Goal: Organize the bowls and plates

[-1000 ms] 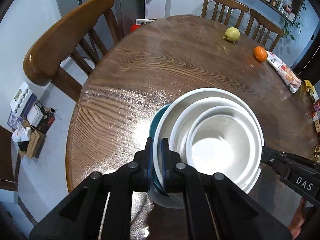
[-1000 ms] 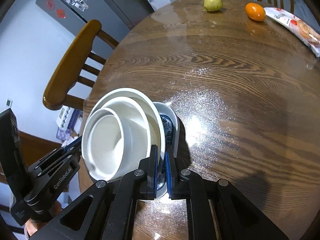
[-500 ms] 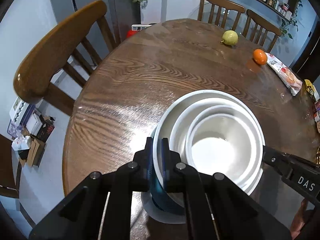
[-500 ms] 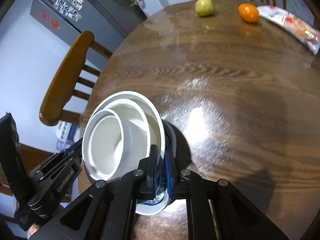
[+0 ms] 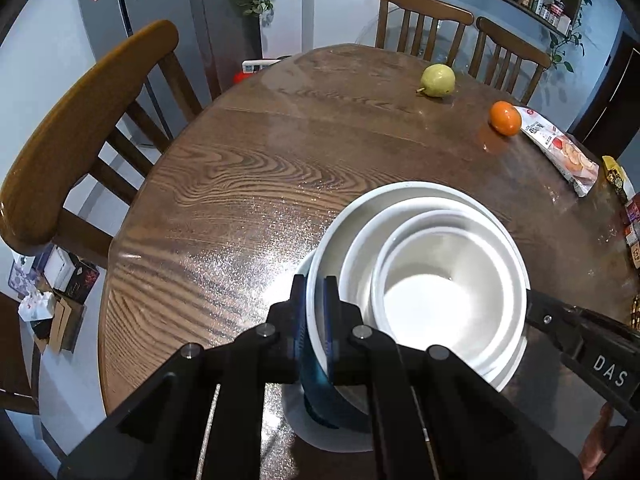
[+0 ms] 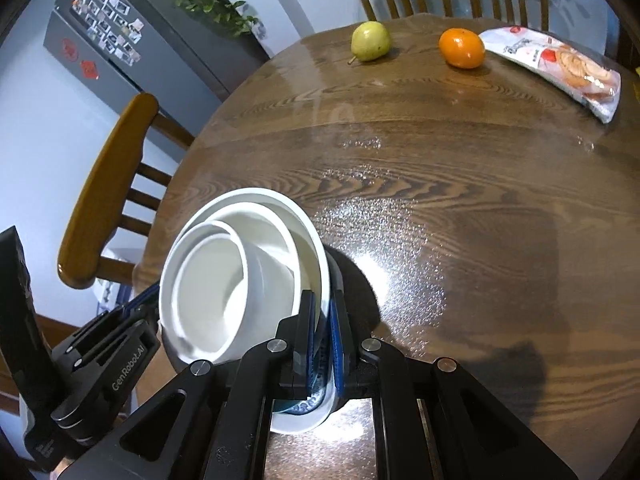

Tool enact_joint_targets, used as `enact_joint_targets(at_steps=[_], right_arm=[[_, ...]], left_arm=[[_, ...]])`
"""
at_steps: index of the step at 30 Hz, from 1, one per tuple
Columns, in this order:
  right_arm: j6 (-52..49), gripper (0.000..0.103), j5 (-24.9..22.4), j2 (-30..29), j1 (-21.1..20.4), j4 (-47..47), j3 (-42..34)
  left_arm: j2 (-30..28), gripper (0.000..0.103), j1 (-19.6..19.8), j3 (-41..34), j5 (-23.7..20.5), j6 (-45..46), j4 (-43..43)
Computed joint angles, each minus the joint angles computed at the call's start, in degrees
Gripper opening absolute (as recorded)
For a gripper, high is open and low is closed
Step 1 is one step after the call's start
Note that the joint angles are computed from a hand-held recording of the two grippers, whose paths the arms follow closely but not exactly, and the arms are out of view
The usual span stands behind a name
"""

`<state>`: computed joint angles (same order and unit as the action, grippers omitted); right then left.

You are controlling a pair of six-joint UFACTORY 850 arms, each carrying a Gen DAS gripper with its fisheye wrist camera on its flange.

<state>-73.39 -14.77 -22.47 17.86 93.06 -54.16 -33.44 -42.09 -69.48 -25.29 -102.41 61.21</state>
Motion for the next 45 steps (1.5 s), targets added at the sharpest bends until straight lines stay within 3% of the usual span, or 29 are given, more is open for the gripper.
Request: enact_joint_targets(at_steps=[13, 16, 21, 27, 35, 45], right_arm=[[-1.7, 0.011, 4.8, 0.4, 1.8, 0.5, -0.2], [-3.7, 0.011, 6.4, 0.7, 2.4, 2.4, 0.0], [-9.2, 0.011, 8.1, 1.0, 2.8, 8.1, 0.4], [-12.8, 0.011, 8.9, 1.5, 2.9, 11.8, 0.9], [-26.9, 0.011, 9.4, 2.8, 3.1, 25.5, 1.9], [-31.9, 0.011, 8.8, 4.3, 3.5, 30.4, 3.1]], left_arm=[[-0.1, 0.009, -0.3, 0.1, -1.2, -0.7, 0.7], [-0.1, 0.015, -0.5, 0.1, -2.0, -1.1, 0.9], [0.4, 0.038, -0.3, 1.0, -2.5, -2.6, 1.3], [0.9, 0.052, -0.5, 1.7, -3.2, -3.5, 1.2], [1.4, 0.055, -1.0, 2.1, -4.3, -4.6, 1.8], [3.4, 0.068, -1.5, 4.2, -5.4, -9.0, 5.6]])
